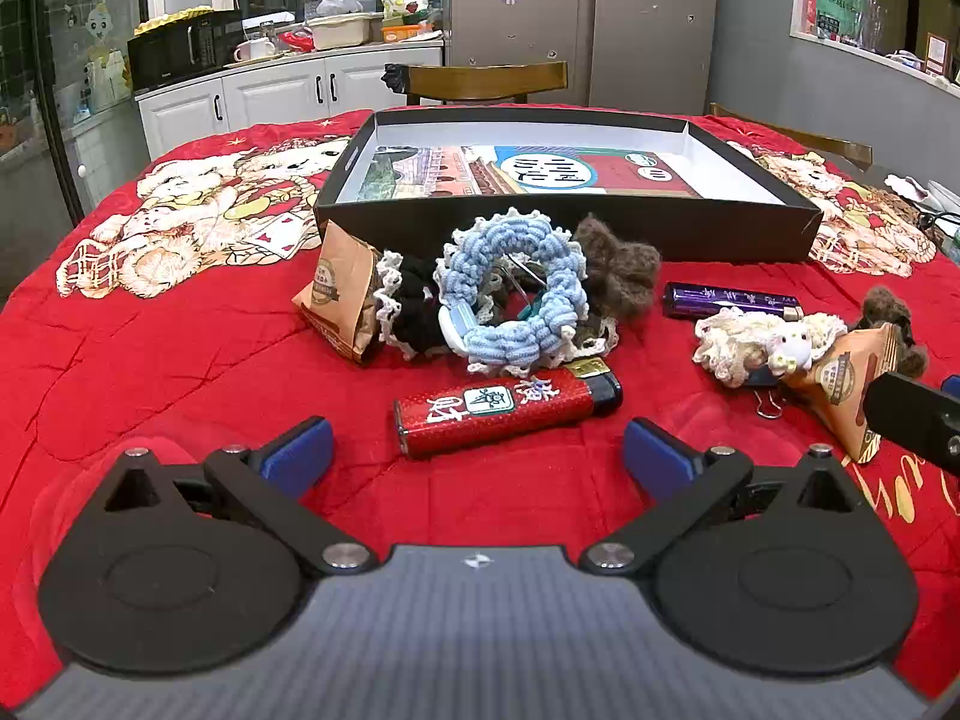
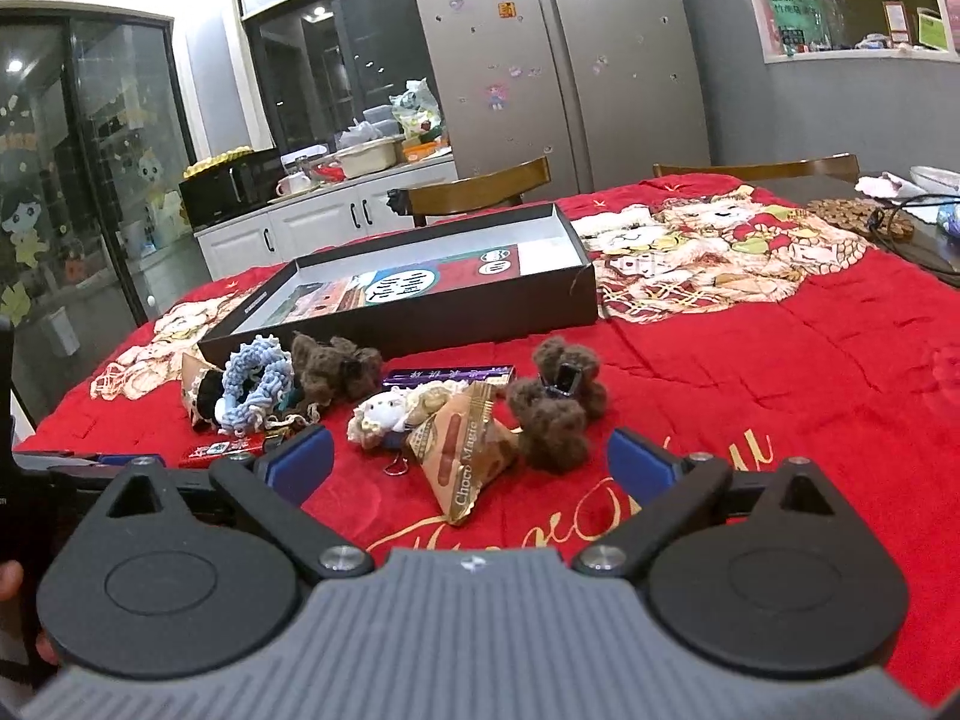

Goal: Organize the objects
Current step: 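Close left tool on red lighter while right tool closes on brown snack packet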

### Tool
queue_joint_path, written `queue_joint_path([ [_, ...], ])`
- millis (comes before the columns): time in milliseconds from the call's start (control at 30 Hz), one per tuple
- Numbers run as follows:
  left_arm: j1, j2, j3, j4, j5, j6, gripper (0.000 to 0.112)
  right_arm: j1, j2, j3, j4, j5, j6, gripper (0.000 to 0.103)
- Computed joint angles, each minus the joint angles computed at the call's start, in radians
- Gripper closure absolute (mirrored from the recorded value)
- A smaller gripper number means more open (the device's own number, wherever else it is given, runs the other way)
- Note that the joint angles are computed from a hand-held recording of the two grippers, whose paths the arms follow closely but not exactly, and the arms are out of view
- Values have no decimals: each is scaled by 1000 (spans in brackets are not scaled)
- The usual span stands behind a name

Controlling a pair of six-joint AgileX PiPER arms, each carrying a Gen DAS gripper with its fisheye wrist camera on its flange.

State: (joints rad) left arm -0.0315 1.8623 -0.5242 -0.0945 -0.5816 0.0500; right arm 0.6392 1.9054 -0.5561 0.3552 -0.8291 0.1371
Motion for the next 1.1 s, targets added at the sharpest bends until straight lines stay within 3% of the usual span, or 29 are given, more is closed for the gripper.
queue_joint_path([
  [800, 0, 1, -2, 1, 3, -2, 9, 21, -1, -19, 54, 31, -57, 0],
  [1000, 7, 6, -8, 27, 1, -69, 9, 3, 1, -19, 3, 38, -16, 0],
  [1100, -15, 8, -15, -27, 9, -29, 9, -2, 4, -24, -21, 46, 4, 0],
])
